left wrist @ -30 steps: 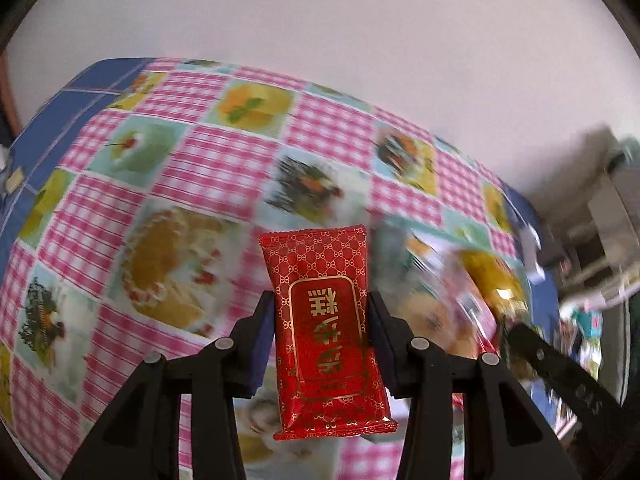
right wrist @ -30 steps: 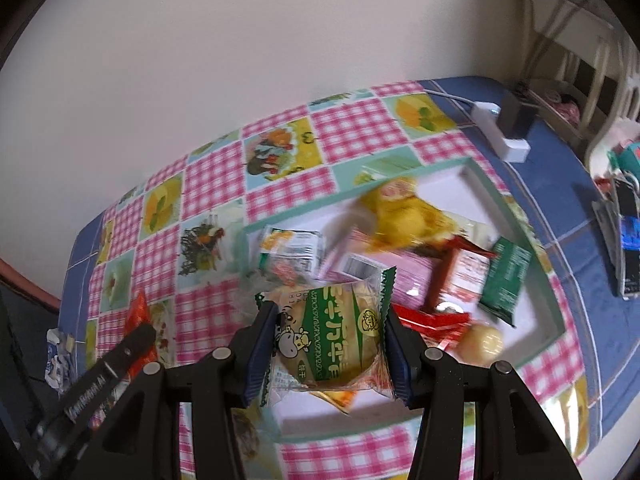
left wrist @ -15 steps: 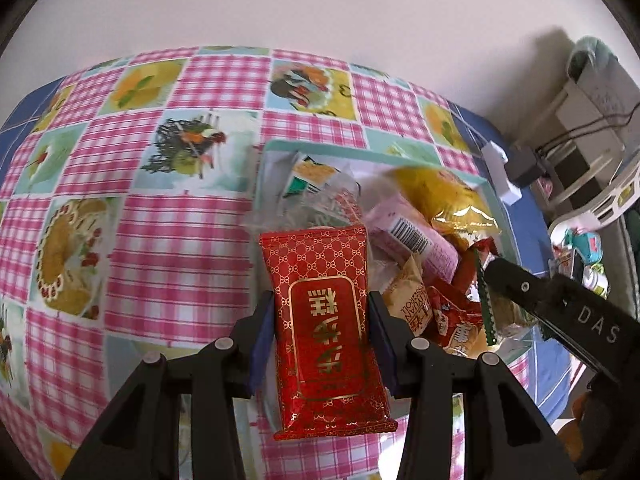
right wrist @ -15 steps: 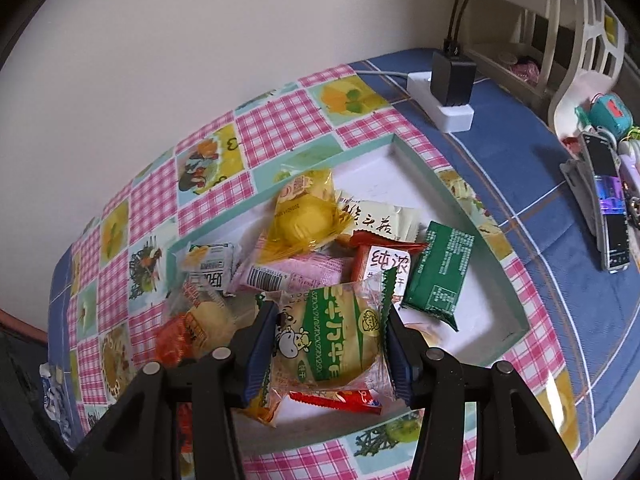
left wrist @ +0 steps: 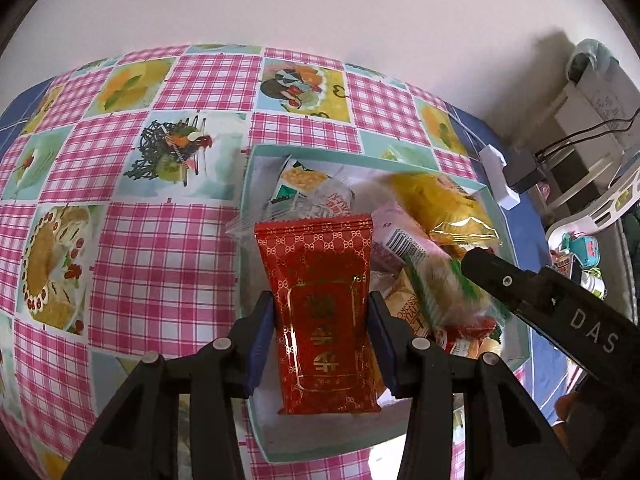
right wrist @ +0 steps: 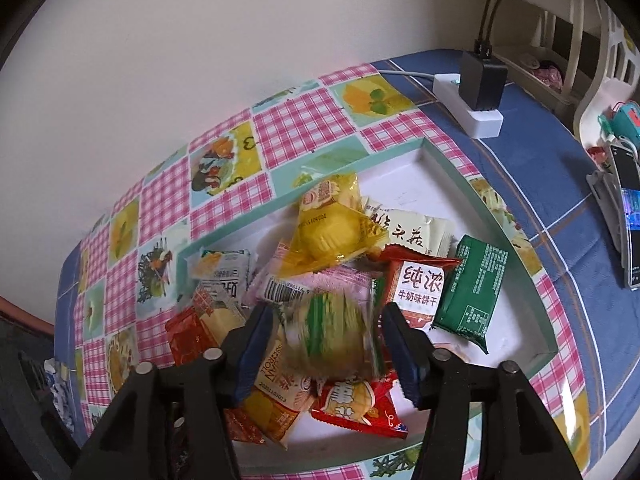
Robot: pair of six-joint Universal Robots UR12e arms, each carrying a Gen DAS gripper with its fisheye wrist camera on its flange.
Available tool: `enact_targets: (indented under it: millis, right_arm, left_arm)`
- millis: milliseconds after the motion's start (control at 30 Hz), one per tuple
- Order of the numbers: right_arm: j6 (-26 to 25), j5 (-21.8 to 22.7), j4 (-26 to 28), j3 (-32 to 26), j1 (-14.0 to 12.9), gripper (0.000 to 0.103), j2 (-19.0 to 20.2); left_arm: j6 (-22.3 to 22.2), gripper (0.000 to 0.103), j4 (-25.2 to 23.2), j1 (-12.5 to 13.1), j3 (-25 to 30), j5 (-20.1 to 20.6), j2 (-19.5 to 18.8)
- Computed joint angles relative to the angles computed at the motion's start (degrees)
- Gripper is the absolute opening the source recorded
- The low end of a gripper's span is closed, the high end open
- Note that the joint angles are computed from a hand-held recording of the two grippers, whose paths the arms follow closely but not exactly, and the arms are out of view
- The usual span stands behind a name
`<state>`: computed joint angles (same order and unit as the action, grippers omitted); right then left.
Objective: Organize snacks
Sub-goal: 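Open both tools to drop the red packet and biscuits into the tray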
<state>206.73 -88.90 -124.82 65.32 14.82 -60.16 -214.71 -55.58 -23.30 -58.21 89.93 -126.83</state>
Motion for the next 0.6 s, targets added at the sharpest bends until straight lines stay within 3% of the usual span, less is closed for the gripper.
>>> enact_targets:
  millis: [300, 400, 533, 600]
  right_arm:
    - [0.07, -0.43, -0.59, 0.6, 0.16, 0.063, -0.68]
    - [-0.11, -0.64, -0.5, 0.98, 0.32, 0.063, -0.94]
    - [-0.53, -1.34, -0.1, 1.44, 0.77, 0.063, -1.31]
    - [-1.0, -1.6, -0.42, 1.81, 1.08, 0.063, -1.57]
  left_arm:
    - [-1.05, 0.073, 1.11, 0.34, -1.44, -0.79, 1.62]
    - [-2.07, 0.073, 1.13, 0.67, -2.41, -0.57, 2.51]
    - [-3.91, 0.077, 0.63, 0.77, -3.86, 4.58, 3.87]
    - [-4.62, 0.088, -0.16, 0.71, -4.64, 8.48, 4.58]
